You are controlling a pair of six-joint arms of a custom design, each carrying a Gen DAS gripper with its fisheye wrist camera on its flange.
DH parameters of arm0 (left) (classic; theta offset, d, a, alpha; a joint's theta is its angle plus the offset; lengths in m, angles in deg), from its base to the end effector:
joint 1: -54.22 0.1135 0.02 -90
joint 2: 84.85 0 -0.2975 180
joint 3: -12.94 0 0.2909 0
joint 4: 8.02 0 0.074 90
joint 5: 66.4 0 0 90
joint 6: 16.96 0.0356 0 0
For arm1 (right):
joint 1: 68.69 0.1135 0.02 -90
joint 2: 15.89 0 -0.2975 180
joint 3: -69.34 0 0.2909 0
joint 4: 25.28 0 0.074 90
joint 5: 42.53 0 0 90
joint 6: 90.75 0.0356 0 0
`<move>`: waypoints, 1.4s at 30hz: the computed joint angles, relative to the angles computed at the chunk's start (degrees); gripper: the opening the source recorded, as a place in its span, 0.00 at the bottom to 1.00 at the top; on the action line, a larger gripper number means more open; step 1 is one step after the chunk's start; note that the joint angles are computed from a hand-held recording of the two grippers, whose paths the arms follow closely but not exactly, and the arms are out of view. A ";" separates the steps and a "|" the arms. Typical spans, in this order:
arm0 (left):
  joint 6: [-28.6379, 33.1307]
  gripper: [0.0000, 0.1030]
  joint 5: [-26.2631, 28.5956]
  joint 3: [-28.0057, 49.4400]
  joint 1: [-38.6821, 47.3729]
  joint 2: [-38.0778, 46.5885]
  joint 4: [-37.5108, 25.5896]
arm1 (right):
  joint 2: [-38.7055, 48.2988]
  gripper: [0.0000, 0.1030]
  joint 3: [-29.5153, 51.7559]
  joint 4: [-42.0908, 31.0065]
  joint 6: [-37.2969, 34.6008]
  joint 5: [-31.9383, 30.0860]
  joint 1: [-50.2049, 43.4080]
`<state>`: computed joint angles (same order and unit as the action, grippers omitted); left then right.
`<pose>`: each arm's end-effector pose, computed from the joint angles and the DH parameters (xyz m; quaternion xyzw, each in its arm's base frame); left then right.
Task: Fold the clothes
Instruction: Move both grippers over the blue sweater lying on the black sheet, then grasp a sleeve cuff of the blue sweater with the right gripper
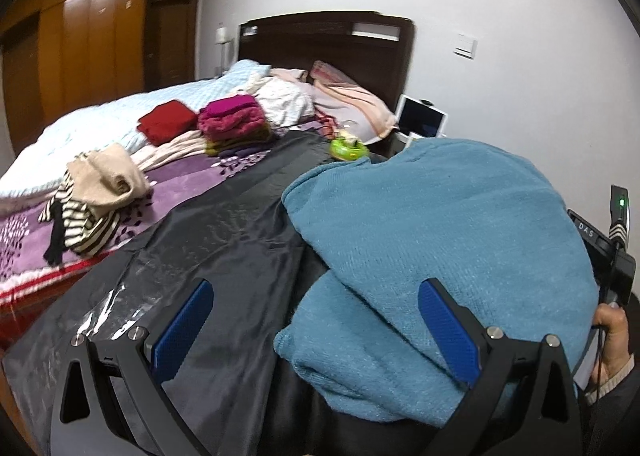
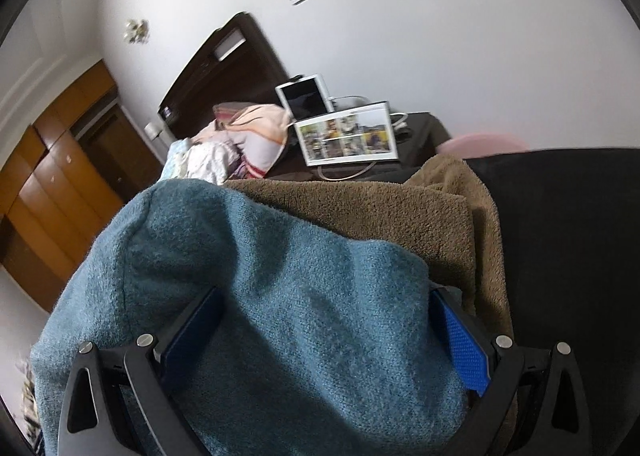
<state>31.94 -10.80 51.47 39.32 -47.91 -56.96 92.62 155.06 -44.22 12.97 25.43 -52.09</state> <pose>0.1434 -0.0173 0.2243 -0.3064 0.8423 0.0801 0.4361 0.4394 0.1449 0.2117 -0.1006 0.8935 0.2733 0.3418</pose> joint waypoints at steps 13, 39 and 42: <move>-0.90 1.00 -2.52 -0.89 1.13 -2.77 -1.00 | -7.08 1.00 -2.85 5.07 -5.24 2.47 3.66; -1.04 1.00 -0.14 -1.18 0.61 -2.37 -0.07 | -7.92 0.30 -2.01 1.37 -9.60 0.35 10.09; -0.76 1.00 0.26 -1.39 1.17 -2.24 0.23 | -13.13 0.20 -7.70 6.02 -12.19 7.65 12.46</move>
